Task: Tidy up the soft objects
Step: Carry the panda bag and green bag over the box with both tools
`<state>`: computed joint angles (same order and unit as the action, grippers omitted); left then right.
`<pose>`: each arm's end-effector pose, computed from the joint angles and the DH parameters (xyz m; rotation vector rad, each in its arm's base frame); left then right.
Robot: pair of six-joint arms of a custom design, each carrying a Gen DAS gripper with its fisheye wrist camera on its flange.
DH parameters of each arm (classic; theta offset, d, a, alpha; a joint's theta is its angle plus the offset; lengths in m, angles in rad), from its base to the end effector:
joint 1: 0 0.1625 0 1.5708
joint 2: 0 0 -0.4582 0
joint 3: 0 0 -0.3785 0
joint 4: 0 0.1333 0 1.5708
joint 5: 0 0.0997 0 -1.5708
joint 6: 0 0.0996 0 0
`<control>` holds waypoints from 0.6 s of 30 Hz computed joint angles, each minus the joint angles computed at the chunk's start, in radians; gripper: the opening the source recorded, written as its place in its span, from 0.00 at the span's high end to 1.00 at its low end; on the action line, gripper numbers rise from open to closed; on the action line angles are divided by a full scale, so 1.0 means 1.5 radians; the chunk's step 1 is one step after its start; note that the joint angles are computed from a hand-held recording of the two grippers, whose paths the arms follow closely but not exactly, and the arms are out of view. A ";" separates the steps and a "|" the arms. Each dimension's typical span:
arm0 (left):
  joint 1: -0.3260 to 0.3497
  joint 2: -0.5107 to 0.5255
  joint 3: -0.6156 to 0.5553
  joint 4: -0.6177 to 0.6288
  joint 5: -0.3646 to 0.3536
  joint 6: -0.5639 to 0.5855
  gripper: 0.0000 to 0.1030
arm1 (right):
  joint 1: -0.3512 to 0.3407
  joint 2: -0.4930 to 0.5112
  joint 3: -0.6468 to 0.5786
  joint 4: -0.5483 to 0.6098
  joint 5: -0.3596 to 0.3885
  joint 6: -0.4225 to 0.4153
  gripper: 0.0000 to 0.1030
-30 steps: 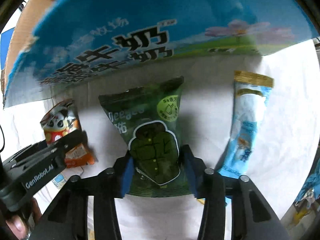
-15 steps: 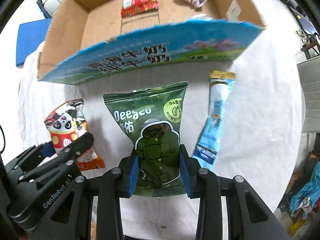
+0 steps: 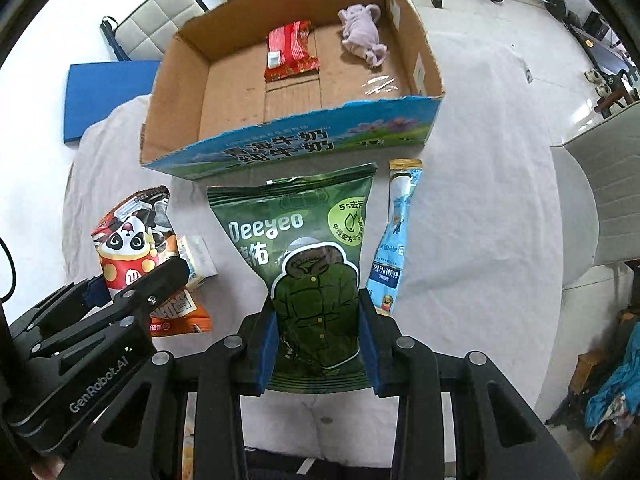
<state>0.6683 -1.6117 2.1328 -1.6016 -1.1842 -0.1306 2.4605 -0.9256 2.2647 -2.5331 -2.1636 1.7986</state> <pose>-0.1720 -0.3535 0.3036 1.0769 2.3182 0.3086 0.3789 -0.2071 0.0467 -0.9947 -2.3772 0.6553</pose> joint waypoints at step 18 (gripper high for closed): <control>0.009 0.129 -0.111 -0.106 -0.009 0.052 0.59 | -0.053 -0.126 -0.026 0.086 -0.115 -0.041 0.64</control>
<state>0.6814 -1.4176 1.9663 -1.7601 -1.1984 -0.0522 2.3811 -1.1145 2.2258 -2.4044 -2.3365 1.7378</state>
